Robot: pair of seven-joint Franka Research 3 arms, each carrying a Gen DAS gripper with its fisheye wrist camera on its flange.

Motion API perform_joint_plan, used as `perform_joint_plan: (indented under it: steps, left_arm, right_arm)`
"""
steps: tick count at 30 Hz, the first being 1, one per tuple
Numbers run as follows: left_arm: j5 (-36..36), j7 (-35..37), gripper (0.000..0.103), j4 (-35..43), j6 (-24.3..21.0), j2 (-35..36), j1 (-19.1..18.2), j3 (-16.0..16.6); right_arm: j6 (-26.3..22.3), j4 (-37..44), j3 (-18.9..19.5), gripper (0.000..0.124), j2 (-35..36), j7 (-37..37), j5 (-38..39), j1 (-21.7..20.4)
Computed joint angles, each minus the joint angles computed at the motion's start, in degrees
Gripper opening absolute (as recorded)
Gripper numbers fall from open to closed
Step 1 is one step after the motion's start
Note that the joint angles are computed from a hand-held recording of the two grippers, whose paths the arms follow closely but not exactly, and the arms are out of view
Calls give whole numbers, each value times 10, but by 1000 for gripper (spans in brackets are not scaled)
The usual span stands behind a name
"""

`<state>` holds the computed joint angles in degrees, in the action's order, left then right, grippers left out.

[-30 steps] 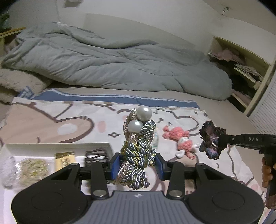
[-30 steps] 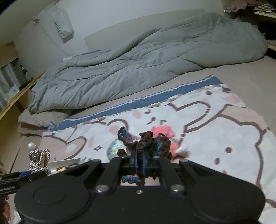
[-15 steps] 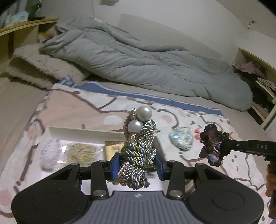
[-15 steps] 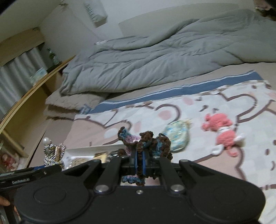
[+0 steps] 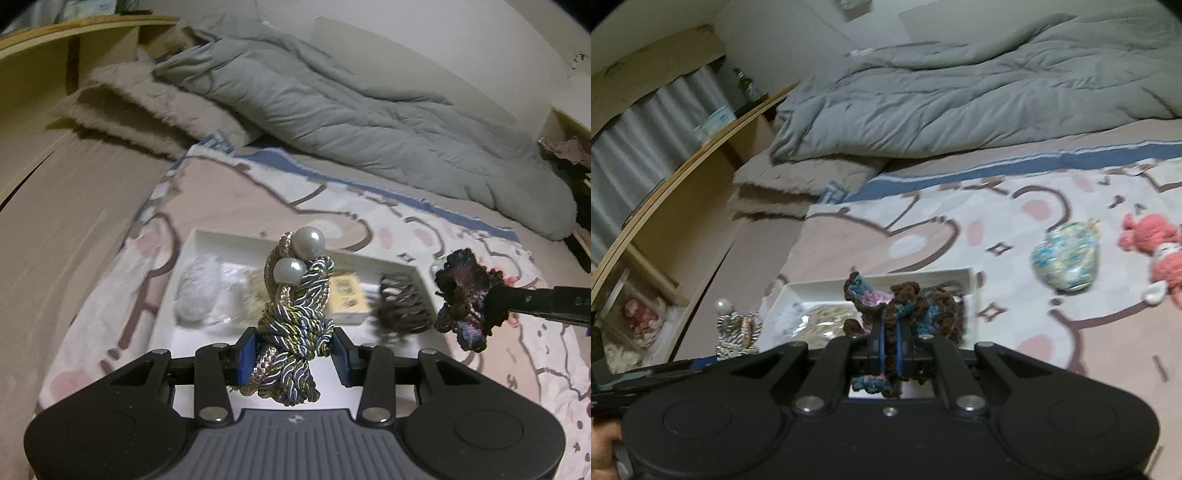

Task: Organize objects
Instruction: 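Carry the cord keychain and the scrunchie into the white tray with both grippers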

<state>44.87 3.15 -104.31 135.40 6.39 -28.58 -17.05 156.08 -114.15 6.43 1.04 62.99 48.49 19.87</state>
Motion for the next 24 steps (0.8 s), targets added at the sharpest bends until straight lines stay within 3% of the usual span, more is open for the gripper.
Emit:
perform_joint_plan:
  steps: [14, 24]
  left_arm:
    - [-81, 17, 44, -103, 13, -53, 29, -9]
    - [-104, 20, 44, -124, 31, -57, 38, -10]
  right_arm:
    - [-38, 15, 29, 6, 28, 1, 5, 38]
    - [-72, 31, 46, 6, 61, 18, -9, 58]
